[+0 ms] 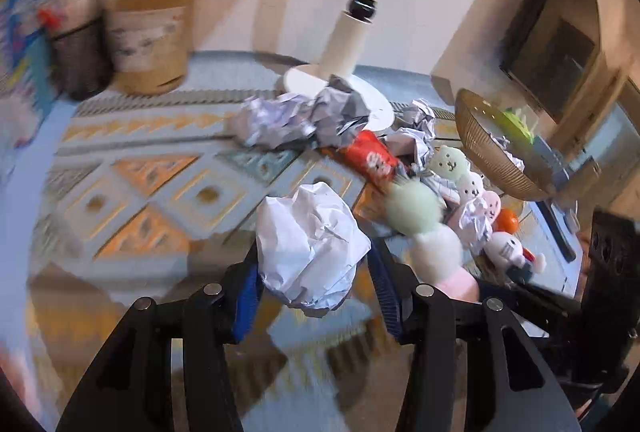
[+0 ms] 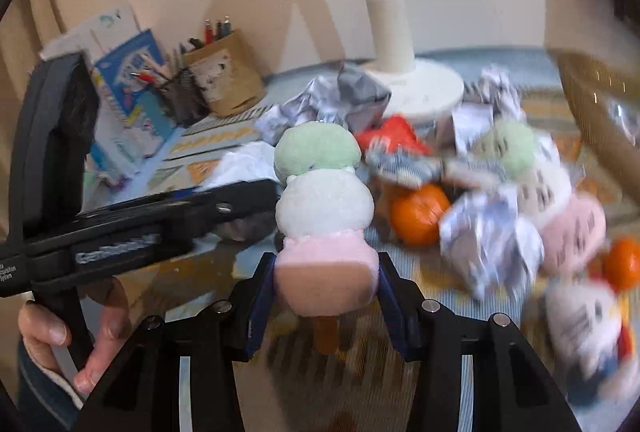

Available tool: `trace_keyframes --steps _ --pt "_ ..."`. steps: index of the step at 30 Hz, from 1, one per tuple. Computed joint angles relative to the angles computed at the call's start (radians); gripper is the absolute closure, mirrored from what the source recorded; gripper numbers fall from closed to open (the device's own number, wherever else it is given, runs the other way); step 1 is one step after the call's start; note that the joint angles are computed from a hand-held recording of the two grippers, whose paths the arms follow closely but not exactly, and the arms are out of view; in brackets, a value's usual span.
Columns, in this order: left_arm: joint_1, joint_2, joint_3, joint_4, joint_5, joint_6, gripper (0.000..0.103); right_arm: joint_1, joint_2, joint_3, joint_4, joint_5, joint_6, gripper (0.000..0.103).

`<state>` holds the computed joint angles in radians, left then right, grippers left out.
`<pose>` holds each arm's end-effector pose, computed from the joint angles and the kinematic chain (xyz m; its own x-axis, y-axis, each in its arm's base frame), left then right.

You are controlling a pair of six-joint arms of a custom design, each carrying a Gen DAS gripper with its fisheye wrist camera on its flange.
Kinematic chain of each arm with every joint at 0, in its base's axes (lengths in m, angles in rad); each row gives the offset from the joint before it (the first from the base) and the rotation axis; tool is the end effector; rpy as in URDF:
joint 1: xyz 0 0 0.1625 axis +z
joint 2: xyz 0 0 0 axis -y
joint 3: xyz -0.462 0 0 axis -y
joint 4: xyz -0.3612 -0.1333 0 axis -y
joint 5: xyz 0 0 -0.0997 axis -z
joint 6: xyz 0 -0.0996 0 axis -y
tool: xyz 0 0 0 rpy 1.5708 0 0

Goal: Organize objects
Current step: 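Grasp a white paper ball with the left gripper while the right gripper grasps the dango plush, then carry both held items to the basket and open both grippers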

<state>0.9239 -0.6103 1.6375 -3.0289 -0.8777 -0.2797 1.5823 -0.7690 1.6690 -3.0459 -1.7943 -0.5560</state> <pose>-0.2575 -0.6677 0.0902 -0.8958 0.0408 -0.4426 0.3125 0.7660 -0.5617 0.1192 -0.6917 0.1736 -0.8243 -0.3500 0.4451 -0.5236 0.7704 -0.3638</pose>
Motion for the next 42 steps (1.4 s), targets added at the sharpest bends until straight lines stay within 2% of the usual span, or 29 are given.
trace_keyframes --steps 3,6,7,9,11,12,13,14,19,22,24,26,28,32,37,42 --pt "-0.021 -0.01 0.077 -0.098 0.014 -0.057 0.056 -0.017 -0.07 0.087 0.011 0.009 0.047 0.055" --pt "-0.05 0.031 0.095 -0.195 0.103 -0.029 0.056 -0.036 -0.136 0.165 0.055 0.023 0.086 0.054" --pt "-0.054 0.043 0.097 -0.222 0.116 -0.017 0.056 -0.035 -0.144 0.182 0.054 0.008 0.074 0.054" --pt "-0.054 0.066 0.106 -0.322 0.104 0.033 0.056 -0.018 -0.15 0.222 0.01 -0.064 -0.003 0.05" --pt "-0.059 0.084 0.108 -0.363 0.136 0.063 0.055 -0.001 -0.141 0.257 -0.075 -0.131 -0.08 0.033" --pt "-0.06 0.084 0.099 -0.325 0.159 0.045 0.055 0.001 -0.14 0.273 -0.117 -0.138 -0.114 0.029" --pt "-0.058 0.084 0.099 -0.329 0.149 0.046 0.055 0.0 -0.141 0.283 -0.146 -0.133 -0.138 0.023" --pt "-0.058 0.083 0.102 -0.334 0.141 0.051 0.055 -0.001 -0.141 0.291 -0.169 -0.13 -0.153 0.021" --pt "-0.076 0.102 0.1 -0.36 0.162 0.105 0.055 -0.011 -0.108 0.275 -0.217 -0.125 -0.186 0.021" --pt "-0.085 0.112 0.092 -0.355 0.181 0.131 0.055 -0.003 -0.057 0.246 -0.264 -0.165 -0.208 0.022" --pt "-0.085 0.114 0.089 -0.358 0.184 0.142 0.055 0.003 -0.04 0.229 -0.251 -0.19 -0.203 0.038" --pt "-0.085 0.115 0.089 -0.365 0.185 0.15 0.055 0.007 -0.034 0.23 -0.274 -0.192 -0.218 0.048" --pt "-0.085 0.115 0.091 -0.367 0.186 0.148 0.055 0.006 -0.036 0.238 -0.277 -0.181 -0.226 0.052" --pt "-0.086 0.114 0.093 -0.372 0.189 0.143 0.055 -0.003 -0.049 0.258 -0.283 -0.148 -0.22 0.054" --pt "-0.092 0.096 0.092 -0.358 0.182 0.126 0.055 -0.029 -0.107 0.305 -0.27 -0.024 -0.212 0.055" --pt "-0.147 0.108 -0.008 -0.359 0.211 0.244 0.055 -0.031 -0.199 0.328 -0.261 0.039 -0.196 0.055"
